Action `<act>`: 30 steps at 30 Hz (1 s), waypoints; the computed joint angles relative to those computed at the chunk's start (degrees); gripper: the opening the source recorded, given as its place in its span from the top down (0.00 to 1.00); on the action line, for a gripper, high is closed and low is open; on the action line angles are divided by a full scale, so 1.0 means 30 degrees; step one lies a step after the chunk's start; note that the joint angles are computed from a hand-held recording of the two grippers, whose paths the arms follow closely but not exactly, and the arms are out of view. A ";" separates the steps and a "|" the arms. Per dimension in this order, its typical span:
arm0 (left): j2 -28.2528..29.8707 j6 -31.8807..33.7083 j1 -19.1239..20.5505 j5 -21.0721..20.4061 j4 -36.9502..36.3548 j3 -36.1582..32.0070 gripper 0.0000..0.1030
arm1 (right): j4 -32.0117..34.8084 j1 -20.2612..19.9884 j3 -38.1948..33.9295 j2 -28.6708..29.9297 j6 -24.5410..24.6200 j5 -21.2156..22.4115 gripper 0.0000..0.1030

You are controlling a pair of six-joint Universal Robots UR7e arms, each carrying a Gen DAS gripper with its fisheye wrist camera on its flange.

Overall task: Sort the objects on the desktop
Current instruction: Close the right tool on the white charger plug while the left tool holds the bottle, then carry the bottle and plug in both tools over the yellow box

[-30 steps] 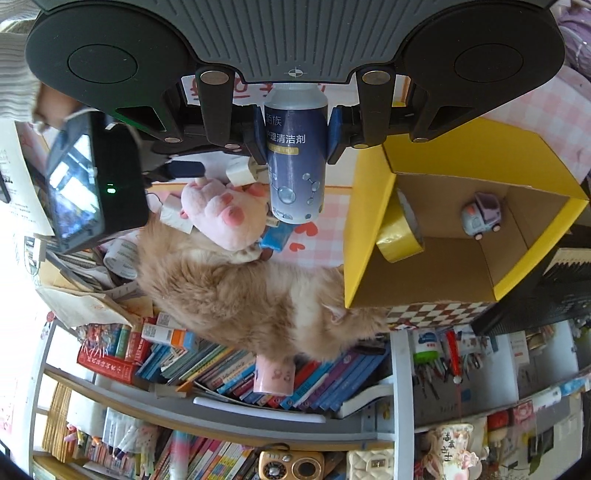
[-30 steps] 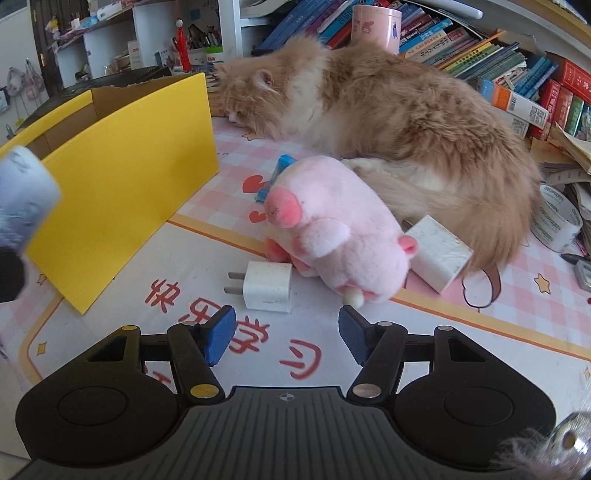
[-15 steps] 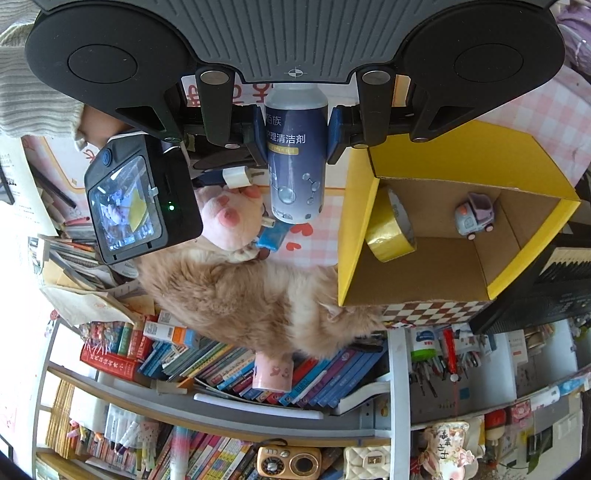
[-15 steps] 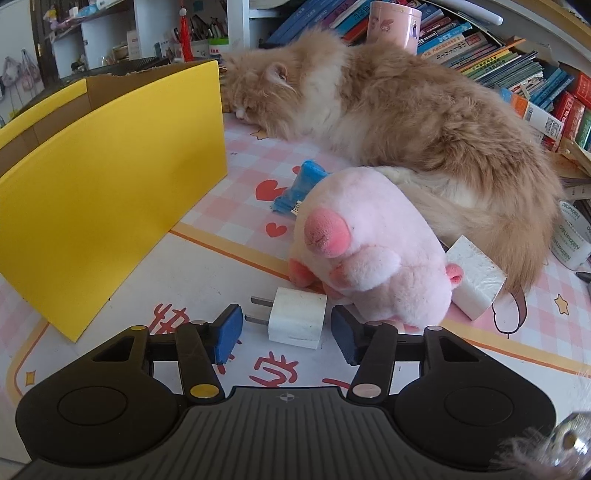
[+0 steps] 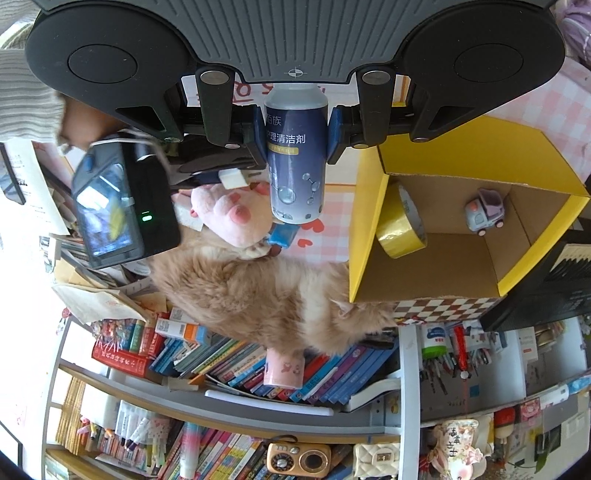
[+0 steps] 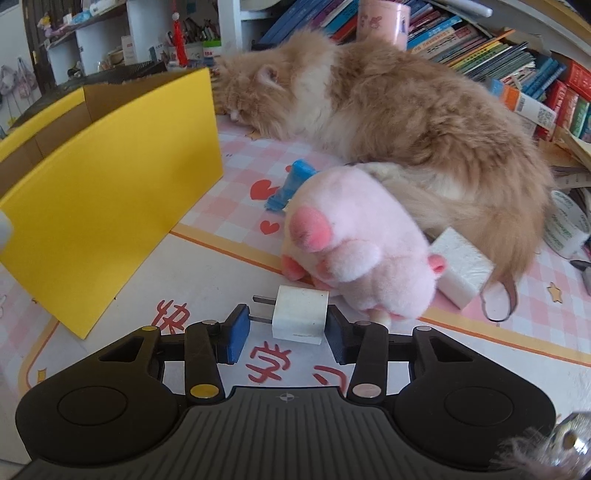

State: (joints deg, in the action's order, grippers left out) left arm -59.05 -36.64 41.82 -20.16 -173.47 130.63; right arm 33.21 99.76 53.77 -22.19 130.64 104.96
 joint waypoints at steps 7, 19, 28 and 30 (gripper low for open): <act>0.0342 0.2187 -0.0032 -0.0609 -0.2977 0.0223 0.70 | -0.0560 -0.0052 0.1800 -0.1859 0.0255 -0.0831 0.60; -0.0046 0.4564 -0.0369 -0.1891 -0.7128 0.1808 0.70 | -0.2417 0.0558 0.6006 -0.5256 0.1326 -0.0879 0.60; -0.1612 0.5346 -0.0526 -0.3309 -0.8093 0.3731 0.70 | -0.5223 0.1226 0.9877 -0.7582 0.2357 0.0299 0.60; -0.2018 0.5259 -0.0700 -0.3460 -0.8123 0.4246 0.70 | -0.5798 0.1390 1.0601 -0.7928 0.2619 0.0677 0.60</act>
State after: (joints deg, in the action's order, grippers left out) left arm -65.10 -20.87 39.72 -30.54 -197.84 143.37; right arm 15.82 103.93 85.57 -45.97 138.49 107.00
